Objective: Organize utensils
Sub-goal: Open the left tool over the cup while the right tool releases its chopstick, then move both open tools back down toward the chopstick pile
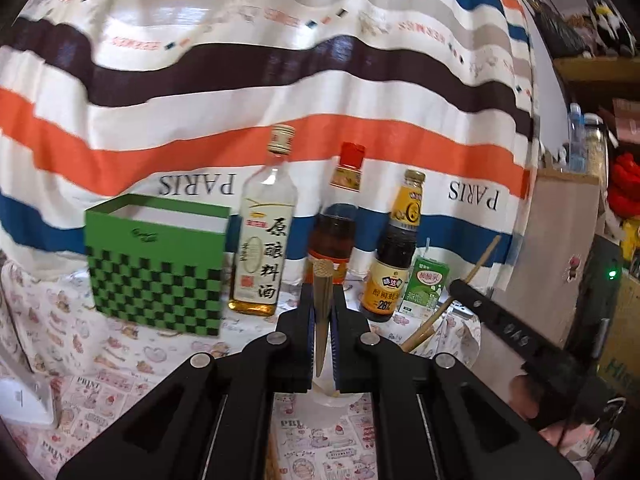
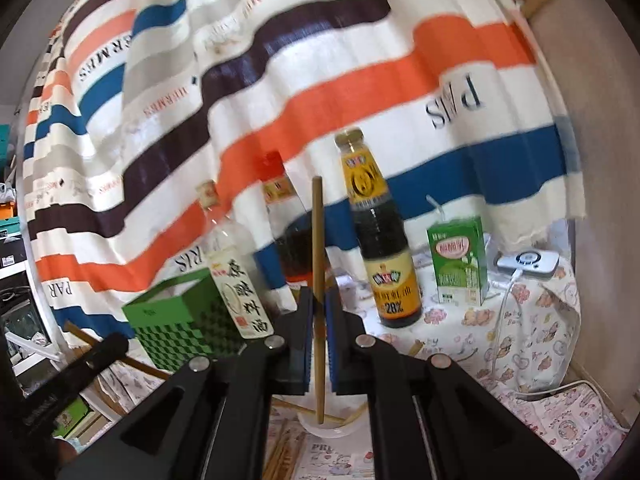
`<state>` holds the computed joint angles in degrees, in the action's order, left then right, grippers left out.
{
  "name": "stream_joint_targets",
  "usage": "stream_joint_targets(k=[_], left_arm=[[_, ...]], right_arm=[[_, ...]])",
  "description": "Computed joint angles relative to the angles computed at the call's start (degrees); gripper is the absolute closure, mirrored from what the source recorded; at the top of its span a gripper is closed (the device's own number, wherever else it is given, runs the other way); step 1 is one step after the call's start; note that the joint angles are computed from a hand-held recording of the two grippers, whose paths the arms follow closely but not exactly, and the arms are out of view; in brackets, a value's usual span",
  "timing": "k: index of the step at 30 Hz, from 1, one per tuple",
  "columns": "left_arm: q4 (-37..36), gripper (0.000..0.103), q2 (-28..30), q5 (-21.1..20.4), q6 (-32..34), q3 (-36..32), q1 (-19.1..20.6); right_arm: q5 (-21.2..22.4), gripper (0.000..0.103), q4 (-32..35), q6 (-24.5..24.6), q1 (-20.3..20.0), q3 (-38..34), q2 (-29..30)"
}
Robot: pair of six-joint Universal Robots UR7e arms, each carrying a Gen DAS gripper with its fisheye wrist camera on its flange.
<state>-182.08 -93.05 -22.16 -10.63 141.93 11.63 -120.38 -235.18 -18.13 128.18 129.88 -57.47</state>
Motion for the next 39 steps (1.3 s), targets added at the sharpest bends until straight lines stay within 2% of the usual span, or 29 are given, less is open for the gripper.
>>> stream_joint_targets(k=[3,7,10,13,16,19,24,26,27,28,30,32,39], left_arm=[[-4.23,0.097,4.64,-1.6,2.3,-1.75,2.27],[-1.89,0.097,9.09,-4.13,-0.4,-4.71,7.43],[-2.31,0.097,11.72,-5.17,-0.39,-5.8,10.16],[-2.94,0.097,13.32,-5.93,-0.98,-6.13,12.08],[-2.46,0.097,15.38,-1.68,-3.67,-6.24,12.42],[-4.16,0.097,15.89,-2.45,-3.33,-6.34,13.23],[-4.81,0.097,17.0,-2.51,-2.01,-7.95,15.14],[-8.65,0.08,17.61,-3.65,0.88,-8.09,15.53],[-10.56,0.057,17.82,-4.76,3.09,-8.21,15.82],[-12.0,0.052,18.35,-4.1,5.31,-8.49,15.78],[-12.91,0.052,19.03,-0.03,8.12,-8.86,14.74],[-15.4,0.051,18.47,0.76,10.55,-8.26,13.78],[-18.43,0.039,14.52,7.12,12.6,-4.23,9.23]], right_arm=[[-1.1,0.098,0.75,1.13,-1.44,-0.79,0.76],[-0.44,0.098,3.71,2.71,-2.71,-0.84,0.54],[-2.74,0.097,7.7,3.24,-2.54,-1.72,0.56],[-6.86,0.097,14.02,4.12,-1.88,-2.99,0.17],[-6.97,0.097,18.17,5.7,-2.23,-2.95,-0.85],[-4.88,0.097,26.09,10.45,-3.84,-2.62,-3.35],[-2.83,0.097,33.15,15.02,-5.88,-2.5,-5.47],[-3.58,0.096,34.41,15.45,-5.7,-2.83,-5.4],[-3.92,0.096,34.77,15.32,-5.52,-2.92,-5.3],[-3.88,0.096,35.06,15.21,-5.41,-2.93,-5.25],[-4.19,0.09,37.14,16.44,-5.05,-3.08,-5.58],[-3.91,0.064,39.84,17.83,-4.9,-3.21,-6.36],[-3.66,0.05,45.97,19.48,-3.56,-3.6,-7.65]])
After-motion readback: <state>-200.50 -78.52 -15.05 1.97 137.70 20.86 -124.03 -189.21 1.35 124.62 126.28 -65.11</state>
